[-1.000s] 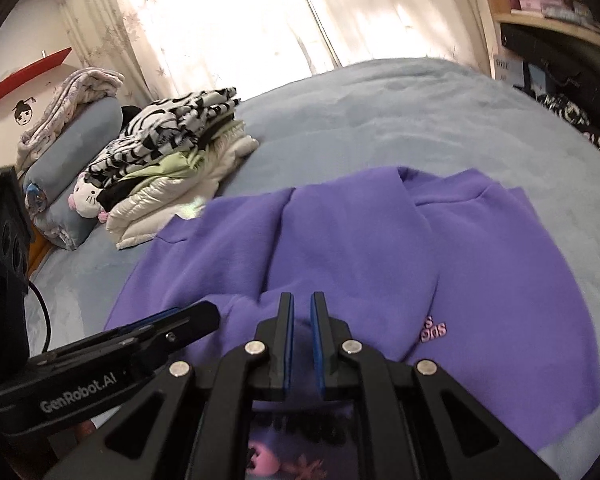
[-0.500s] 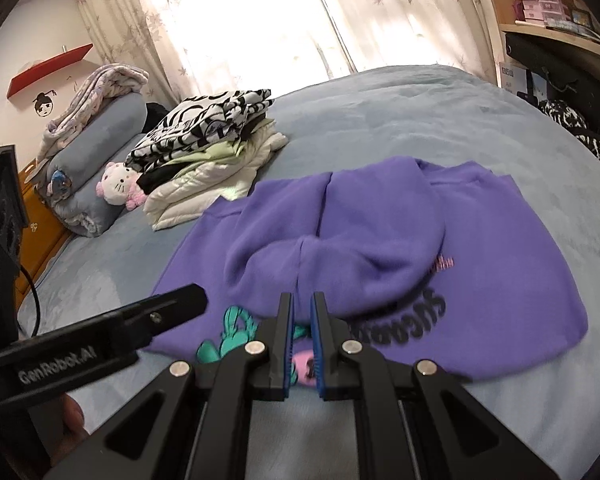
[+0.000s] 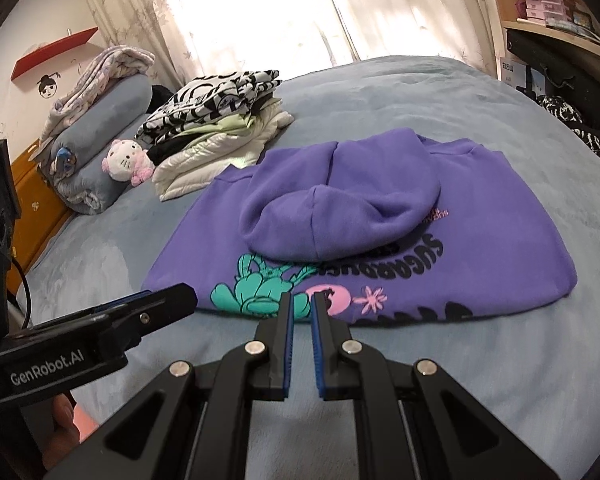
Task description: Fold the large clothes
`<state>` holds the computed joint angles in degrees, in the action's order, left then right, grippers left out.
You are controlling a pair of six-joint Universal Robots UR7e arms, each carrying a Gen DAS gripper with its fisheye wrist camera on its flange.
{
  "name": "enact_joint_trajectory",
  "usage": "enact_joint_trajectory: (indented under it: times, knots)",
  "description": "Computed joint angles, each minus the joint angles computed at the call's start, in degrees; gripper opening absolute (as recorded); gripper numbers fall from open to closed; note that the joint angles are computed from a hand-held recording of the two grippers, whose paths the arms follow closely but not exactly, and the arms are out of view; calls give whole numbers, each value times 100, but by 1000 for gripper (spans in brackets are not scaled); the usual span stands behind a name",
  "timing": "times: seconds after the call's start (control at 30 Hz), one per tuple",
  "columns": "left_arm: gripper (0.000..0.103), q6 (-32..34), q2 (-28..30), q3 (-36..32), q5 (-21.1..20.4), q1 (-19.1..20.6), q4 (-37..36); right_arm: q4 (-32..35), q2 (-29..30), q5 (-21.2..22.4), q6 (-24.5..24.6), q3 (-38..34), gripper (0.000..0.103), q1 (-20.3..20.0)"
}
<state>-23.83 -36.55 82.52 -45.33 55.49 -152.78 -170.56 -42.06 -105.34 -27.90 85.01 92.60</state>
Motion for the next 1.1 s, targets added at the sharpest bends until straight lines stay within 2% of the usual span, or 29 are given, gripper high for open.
enact_joint_trajectory:
  times: [0.33, 0.5, 0.67, 0.83, 1.1]
  knots:
    - [52, -236, -122, 199, -320, 196, 29, 47, 20, -105, -48, 70, 8, -14]
    - [64, -337, -143, 288, -794, 408, -249, 73, 88, -171, -86, 12, 8, -31]
    - [65, -543, -133, 346, -1383, 701, -721, 118, 173, -185, -136, -95, 8, -56]
    - [65, -782, -41, 308, -1732, 980, -1185, 197, 328, -172, -198, -316, 8, -48]
    - [65, -614, 353, -225, -1735, 1266, -1565, 500, 775, -87, -317, -1169, 8, 5]
